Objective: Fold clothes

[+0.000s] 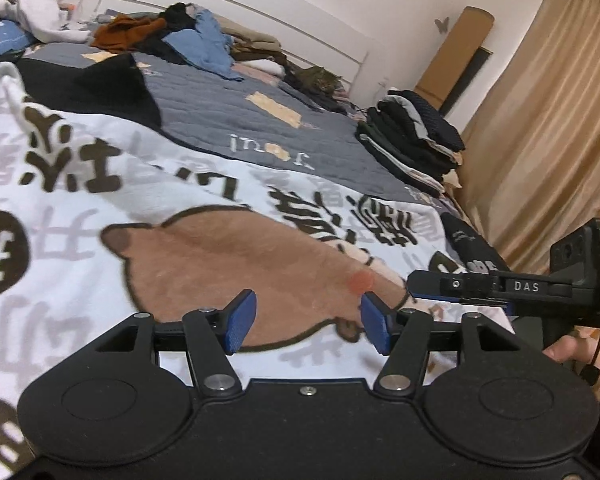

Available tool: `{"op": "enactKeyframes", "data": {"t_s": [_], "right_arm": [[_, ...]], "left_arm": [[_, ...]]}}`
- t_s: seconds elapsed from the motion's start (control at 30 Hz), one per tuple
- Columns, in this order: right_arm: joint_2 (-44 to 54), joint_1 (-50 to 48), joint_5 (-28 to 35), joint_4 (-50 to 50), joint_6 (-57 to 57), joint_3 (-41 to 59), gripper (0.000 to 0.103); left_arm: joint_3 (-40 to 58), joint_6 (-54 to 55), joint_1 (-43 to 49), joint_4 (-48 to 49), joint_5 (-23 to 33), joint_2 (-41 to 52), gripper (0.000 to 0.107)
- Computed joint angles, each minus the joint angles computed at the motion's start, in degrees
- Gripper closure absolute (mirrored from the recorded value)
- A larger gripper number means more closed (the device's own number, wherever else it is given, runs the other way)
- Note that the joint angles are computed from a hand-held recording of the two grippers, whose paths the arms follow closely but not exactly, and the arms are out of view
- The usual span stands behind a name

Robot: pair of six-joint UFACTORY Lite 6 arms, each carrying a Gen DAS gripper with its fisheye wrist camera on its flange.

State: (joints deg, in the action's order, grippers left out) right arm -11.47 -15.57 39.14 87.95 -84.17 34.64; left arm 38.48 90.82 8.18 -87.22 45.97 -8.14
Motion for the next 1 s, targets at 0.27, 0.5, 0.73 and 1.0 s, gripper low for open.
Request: {"op": "enactKeyframes", "data": {"t_s": [0.27, 0.5, 0.73, 1.0], "right_arm": [[2.4, -8.2, 0.8, -3.3, -1.5, 2.6, 0.042], [8.9, -15.3, 0.3, -6.6, -1.5, 10.0, 0.042], [23.5, -21.7, -6.7, -10.0, -3.5, 28.1, 0.042], [47.6, -22.5, -17.3, -16.7, 2.4, 57.2, 0.042]], "left_arm": [[3.5, -0.2, -9.2, -5.0, -5.4, 3.7, 0.049], [7.2, 0.6, -15.9, -10.0, -8.9, 8.6, 0.048], [10.8, 1.6, -20.6, -13.7, -10.4, 13.3, 0.048], [12.5, 0.0, -20.7, -12.6, -12.5, 16.1, 0.048]]}}
